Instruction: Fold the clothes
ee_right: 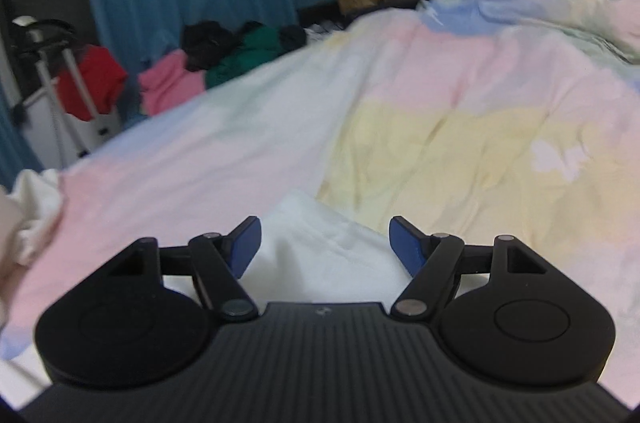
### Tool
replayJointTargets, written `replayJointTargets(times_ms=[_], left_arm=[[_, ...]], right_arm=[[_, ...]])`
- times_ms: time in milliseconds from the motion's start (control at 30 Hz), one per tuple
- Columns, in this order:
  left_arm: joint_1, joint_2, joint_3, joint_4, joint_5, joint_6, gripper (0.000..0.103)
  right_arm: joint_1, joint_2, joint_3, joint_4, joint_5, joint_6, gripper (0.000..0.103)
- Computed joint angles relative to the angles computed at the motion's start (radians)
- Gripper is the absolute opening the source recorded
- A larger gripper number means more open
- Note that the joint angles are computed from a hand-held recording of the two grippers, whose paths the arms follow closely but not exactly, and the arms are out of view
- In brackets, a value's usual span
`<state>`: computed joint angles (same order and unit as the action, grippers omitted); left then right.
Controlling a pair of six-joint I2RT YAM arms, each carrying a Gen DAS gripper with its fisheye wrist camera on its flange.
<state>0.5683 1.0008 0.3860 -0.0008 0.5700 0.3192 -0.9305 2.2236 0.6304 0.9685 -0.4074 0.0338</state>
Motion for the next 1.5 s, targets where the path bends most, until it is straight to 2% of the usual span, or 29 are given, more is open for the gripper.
replayJointTargets(times_ms=[33,133,233,333,400,433,467,533,667,733,800,900,1000,1033,1100,1133,1167,1333,1400,1500], left_arm=[[-0.080,0.035,-0.036,0.085,-0.037,-0.045,0.092],[-0.244,0.151,-0.075,0.209,-0.079,-0.112,0.092],[-0.295,0.302,-0.118,0.388,-0.090,-0.046,0.092],[-0.302,0.461,-0.142,0.598,-0.162,-0.015,0.092],[-0.287,0.547,-0.094,0.584,-0.180,-0.038,0.092],[-0.281,0.587,-0.063,0.566,-0.177,-0.054,0.092],[-0.278,0.625,-0.029,0.559,-0.172,-0.067,0.092],[-0.264,0.636,-0.030,0.576,-0.160,-0.064,0.092],[-0.253,0.543,-0.105,0.611,-0.137,-0.062,0.092],[-0.245,0.496,-0.128,0.594,-0.123,-0.053,0.092],[-0.244,0.454,-0.148,0.581,-0.115,-0.049,0.092],[-0.317,0.459,-0.161,0.627,-0.167,-0.090,0.092],[-0.325,0.417,-0.186,0.620,-0.170,-0.085,0.092],[-0.326,0.399,-0.194,0.614,-0.168,-0.084,0.092],[-0.317,0.355,-0.204,0.582,-0.150,-0.094,0.092],[-0.313,0.333,-0.207,0.565,-0.140,-0.100,0.092],[-0.311,0.311,-0.210,0.547,-0.132,-0.108,0.092],[-0.307,0.205,-0.217,0.461,-0.122,-0.121,0.092],[-0.301,0.175,-0.210,0.434,-0.123,-0.123,0.092],[-0.267,0.164,-0.182,0.398,-0.121,-0.148,0.092]], right_arm=[[-0.003,0.023,0.023,-0.010,-0.003,0.005,0.074],[-0.006,0.065,0.073,-0.068,-0.061,-0.015,0.074],[0.025,0.068,0.086,-0.122,-0.040,-0.085,0.078],[0.053,0.056,0.074,-0.142,0.000,-0.122,0.076],[0.067,0.039,0.049,-0.124,0.038,-0.121,0.061],[0.071,0.032,0.035,-0.104,0.059,-0.110,0.041],[0.075,0.025,0.021,-0.084,0.081,-0.100,0.027],[0.080,0.012,-0.006,-0.043,0.117,-0.080,0.019],[0.062,-0.023,-0.069,0.090,0.202,0.035,0.018],[0.027,-0.029,-0.074,0.111,0.203,0.091,0.018],[0.014,-0.001,-0.069,0.134,0.216,0.070,0.018],[0.005,0.051,-0.055,0.160,0.196,0.065,0.019],[0.004,0.036,-0.071,0.178,0.181,0.103,0.028],[0.004,0.027,-0.082,0.192,0.177,0.117,0.033],[0.012,0.009,-0.127,0.263,0.181,0.122,0.053],[0.022,0.003,-0.160,0.319,0.193,0.115,0.067],[0.032,-0.002,-0.192,0.375,0.206,0.107,0.074],[0.136,-0.069,-0.339,0.537,0.209,0.055,0.073],[0.219,-0.107,-0.384,0.540,0.203,0.045,0.073],[0.405,-0.150,-0.405,0.476,0.226,0.055,0.073]])
